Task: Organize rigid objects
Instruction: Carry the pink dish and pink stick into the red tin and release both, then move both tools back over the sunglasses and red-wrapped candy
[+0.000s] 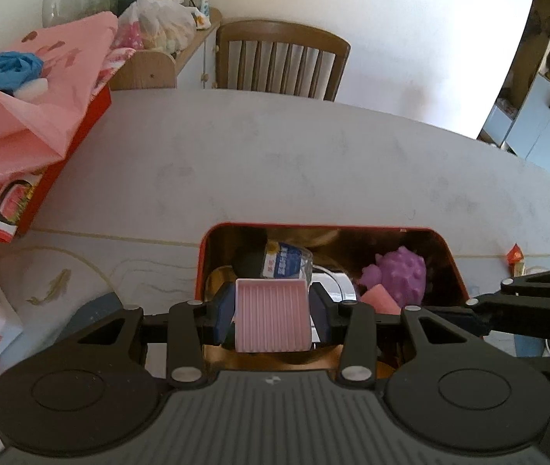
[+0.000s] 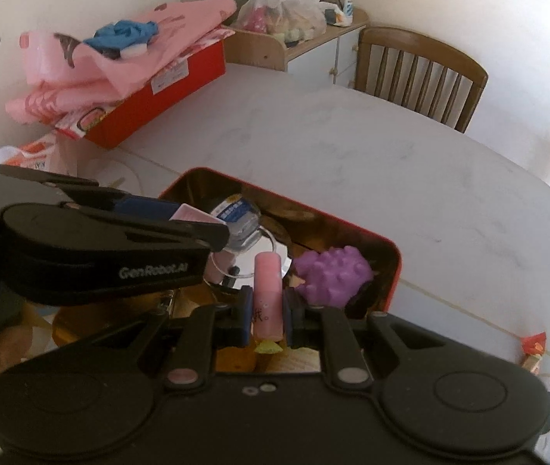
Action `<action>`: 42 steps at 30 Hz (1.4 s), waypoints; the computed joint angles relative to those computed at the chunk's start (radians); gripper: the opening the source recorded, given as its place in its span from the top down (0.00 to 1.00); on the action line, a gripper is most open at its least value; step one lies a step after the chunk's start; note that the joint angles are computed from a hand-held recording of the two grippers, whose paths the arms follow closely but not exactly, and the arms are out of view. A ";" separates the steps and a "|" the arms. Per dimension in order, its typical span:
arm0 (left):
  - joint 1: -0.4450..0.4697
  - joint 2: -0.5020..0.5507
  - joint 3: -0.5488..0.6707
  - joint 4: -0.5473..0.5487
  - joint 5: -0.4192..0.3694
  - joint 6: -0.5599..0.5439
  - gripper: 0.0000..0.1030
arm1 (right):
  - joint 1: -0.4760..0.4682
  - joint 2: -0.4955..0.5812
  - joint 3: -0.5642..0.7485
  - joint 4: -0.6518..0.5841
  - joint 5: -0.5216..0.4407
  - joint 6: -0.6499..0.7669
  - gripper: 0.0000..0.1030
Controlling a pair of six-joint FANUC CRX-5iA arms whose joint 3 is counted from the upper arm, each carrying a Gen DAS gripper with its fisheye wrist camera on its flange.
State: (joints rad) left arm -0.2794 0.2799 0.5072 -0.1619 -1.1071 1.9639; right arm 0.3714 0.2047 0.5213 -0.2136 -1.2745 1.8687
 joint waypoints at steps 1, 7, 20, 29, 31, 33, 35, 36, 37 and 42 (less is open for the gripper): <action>-0.001 0.002 0.000 0.000 0.001 -0.004 0.60 | 0.001 0.001 -0.003 0.001 0.001 0.001 0.86; -0.013 0.013 0.003 -0.005 0.004 -0.024 0.61 | 0.009 -0.004 -0.021 0.010 0.017 0.014 0.85; -0.007 0.013 -0.015 0.004 0.007 -0.029 0.61 | -0.028 -0.053 -0.041 -0.042 -0.001 0.030 0.73; -0.019 0.000 -0.022 -0.009 0.002 -0.021 0.60 | -0.067 -0.075 -0.037 -0.074 -0.042 -0.007 0.62; -0.020 -0.007 -0.027 -0.007 0.007 -0.019 0.60 | -0.071 -0.083 -0.042 -0.075 -0.041 -0.010 0.60; -0.024 -0.015 -0.032 -0.013 0.010 -0.015 0.60 | -0.077 -0.092 -0.046 -0.080 -0.043 -0.015 0.58; -0.026 -0.025 -0.040 -0.010 0.014 -0.016 0.59 | -0.085 -0.103 -0.050 -0.087 -0.044 -0.021 0.56; -0.028 -0.030 -0.042 -0.012 0.014 -0.013 0.59 | -0.087 -0.109 -0.054 -0.086 -0.041 -0.023 0.55; -0.031 -0.036 -0.045 -0.014 0.015 -0.010 0.59 | -0.090 -0.116 -0.057 -0.088 -0.040 -0.026 0.54; -0.050 -0.069 -0.061 -0.032 0.021 0.011 0.49 | -0.106 -0.148 -0.071 -0.095 -0.036 -0.032 0.50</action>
